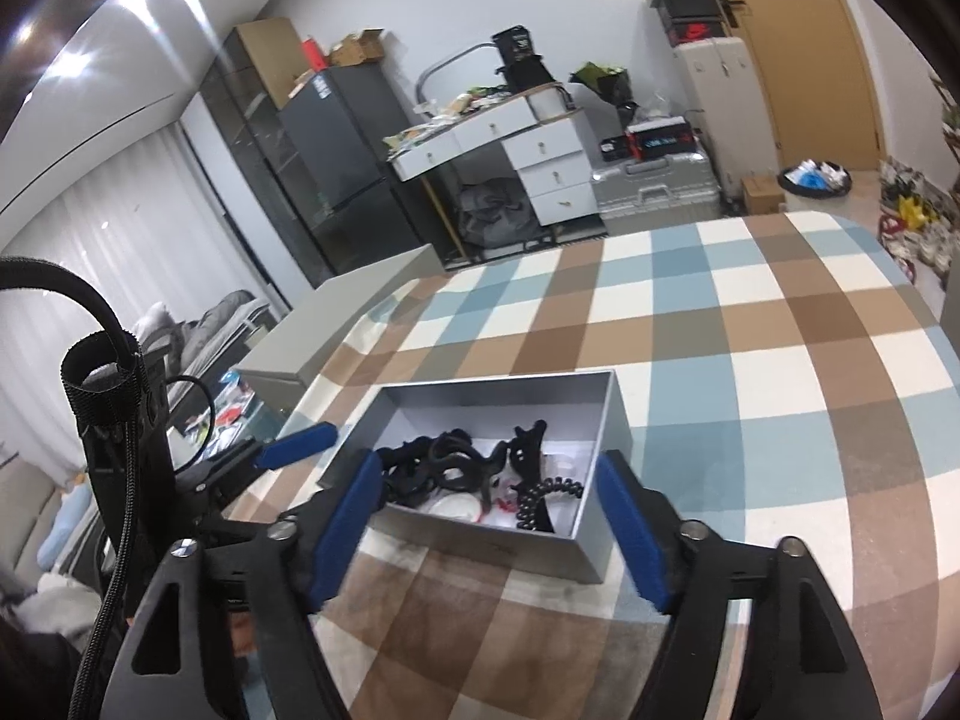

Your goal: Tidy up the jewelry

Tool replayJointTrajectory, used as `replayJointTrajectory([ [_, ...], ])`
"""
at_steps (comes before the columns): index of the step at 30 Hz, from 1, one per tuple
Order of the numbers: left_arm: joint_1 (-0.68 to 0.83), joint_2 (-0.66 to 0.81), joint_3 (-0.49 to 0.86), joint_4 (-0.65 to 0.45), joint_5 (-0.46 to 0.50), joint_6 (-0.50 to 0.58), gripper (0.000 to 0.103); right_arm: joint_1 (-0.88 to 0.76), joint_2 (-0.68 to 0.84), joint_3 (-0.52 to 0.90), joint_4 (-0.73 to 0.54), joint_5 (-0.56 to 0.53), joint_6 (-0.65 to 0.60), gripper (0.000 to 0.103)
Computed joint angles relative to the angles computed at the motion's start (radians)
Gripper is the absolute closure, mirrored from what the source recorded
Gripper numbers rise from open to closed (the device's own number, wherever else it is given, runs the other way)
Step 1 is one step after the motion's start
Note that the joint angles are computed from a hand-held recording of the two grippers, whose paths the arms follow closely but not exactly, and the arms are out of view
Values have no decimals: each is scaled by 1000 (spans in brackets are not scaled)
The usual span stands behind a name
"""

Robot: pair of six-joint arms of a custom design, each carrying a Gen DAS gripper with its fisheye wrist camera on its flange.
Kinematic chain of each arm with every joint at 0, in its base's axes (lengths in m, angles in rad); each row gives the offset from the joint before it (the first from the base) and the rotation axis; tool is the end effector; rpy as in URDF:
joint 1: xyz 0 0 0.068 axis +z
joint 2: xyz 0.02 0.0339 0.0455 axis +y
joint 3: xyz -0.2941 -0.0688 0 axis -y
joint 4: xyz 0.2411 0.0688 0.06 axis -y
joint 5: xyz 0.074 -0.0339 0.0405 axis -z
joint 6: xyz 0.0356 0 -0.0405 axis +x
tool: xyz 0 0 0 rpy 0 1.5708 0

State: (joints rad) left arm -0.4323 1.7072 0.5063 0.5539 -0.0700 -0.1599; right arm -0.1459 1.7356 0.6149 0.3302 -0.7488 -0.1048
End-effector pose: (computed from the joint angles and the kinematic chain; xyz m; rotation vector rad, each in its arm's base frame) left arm 0.2648 -0.1194 0.1358 0.2639 2.2117 -0.2489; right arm 0.2979 -0.0193 0.1415 -0.3080 2.1910 0.7392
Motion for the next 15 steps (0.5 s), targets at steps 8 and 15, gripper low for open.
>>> replayJointTrajectory([
  [8,15,-42,-78,87,-33,-32,1,-5,-28,-46,45,-29,-21,0],
  [15,-4,-54,-148,165,-124,-57,1,1,-55,-112,122,19,-62,0],
])
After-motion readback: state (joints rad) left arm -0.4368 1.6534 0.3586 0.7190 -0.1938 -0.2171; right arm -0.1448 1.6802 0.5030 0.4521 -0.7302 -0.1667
